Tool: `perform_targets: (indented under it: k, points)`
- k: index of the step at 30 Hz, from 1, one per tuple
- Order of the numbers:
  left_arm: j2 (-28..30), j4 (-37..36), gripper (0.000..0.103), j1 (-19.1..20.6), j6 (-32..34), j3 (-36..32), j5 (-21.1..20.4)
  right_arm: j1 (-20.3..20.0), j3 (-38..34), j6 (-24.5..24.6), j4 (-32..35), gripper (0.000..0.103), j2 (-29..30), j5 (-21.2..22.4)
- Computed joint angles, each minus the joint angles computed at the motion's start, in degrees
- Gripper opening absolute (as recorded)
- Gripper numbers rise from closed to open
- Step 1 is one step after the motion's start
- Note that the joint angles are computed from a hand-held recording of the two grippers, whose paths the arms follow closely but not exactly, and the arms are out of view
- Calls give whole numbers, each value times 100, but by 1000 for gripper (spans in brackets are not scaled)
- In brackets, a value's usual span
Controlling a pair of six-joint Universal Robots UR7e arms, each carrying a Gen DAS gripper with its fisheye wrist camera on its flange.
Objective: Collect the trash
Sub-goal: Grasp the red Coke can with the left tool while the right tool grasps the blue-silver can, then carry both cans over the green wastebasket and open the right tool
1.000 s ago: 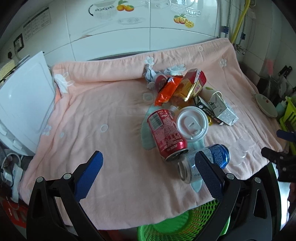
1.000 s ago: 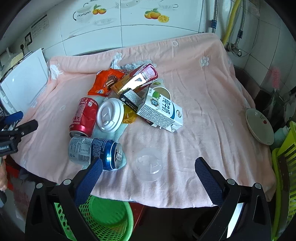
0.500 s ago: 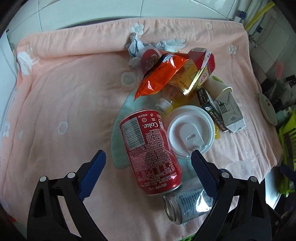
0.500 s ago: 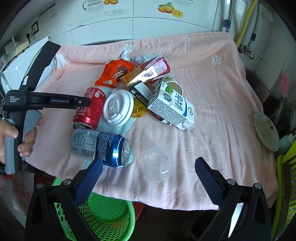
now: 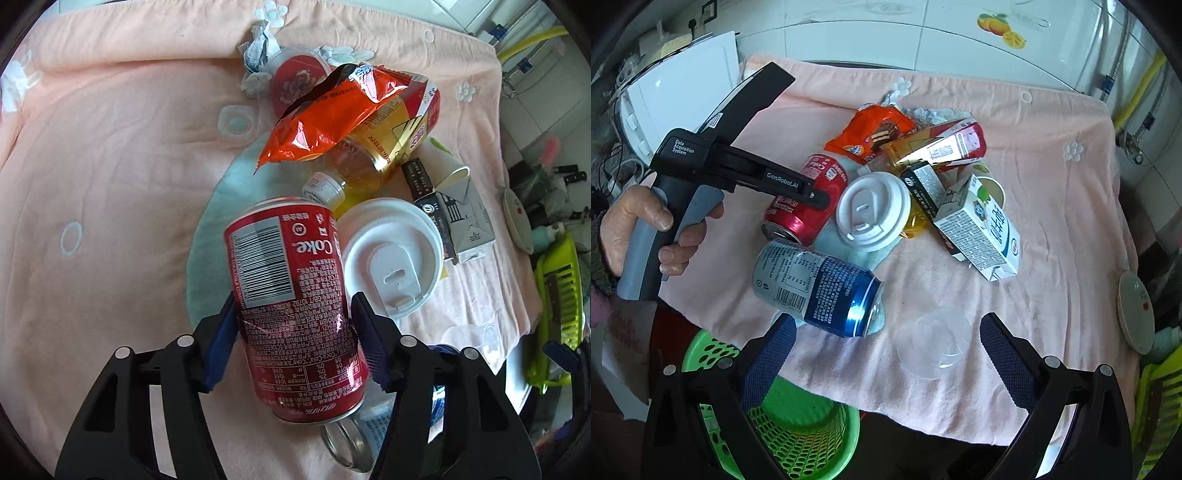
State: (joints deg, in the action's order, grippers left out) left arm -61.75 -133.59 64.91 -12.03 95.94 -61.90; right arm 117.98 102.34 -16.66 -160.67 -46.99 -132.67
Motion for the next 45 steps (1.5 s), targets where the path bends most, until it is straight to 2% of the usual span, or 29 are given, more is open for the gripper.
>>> perform_targets:
  k: [5,11,18,22,23,24,27,30,33,39,42,45]
  points:
    - [-193,-206,58,-53,313,200,75,24,-238,-731,165,97,262,105]
    - [-538,-314,58,-48,389,388,102,5,-570,-1651,502,97,644,178]
    - [-980,-305,57,-12,438,618,214,81,-891,-3151,351,96,1222,-229]
    - [-1220,-301,58,-2,425,774,256,99,-1050,-3695,247,92,1489,-423]
    - [-1271,-312,58,-12,428,822,283,98,-1097,-3714,297,79,1536,-426]
    - [-1332,-315,57,-25,438,869,312,94,-1161,-3662,423,74,1571,-421]
    - [-1482,-369,57,-66,439,1014,375,108,-1182,-3728,279,73,1640,-506]
    - [-1651,-383,57,-106,372,1158,390,142,-1119,-3584,238,72,1608,-553]
    - [-1828,-437,57,-197,334,1343,473,180,-1034,-3157,393,72,1472,-450]
    - [-2227,-540,57,-464,227,1758,593,314,-752,-2408,292,71,1242,-473]
    - [-2476,-525,57,-650,150,1990,665,425,-425,-1933,253,71,999,-421]
    - [-2727,-490,57,-858,7,2236,757,527,-97,-1713,127,70,778,-385]
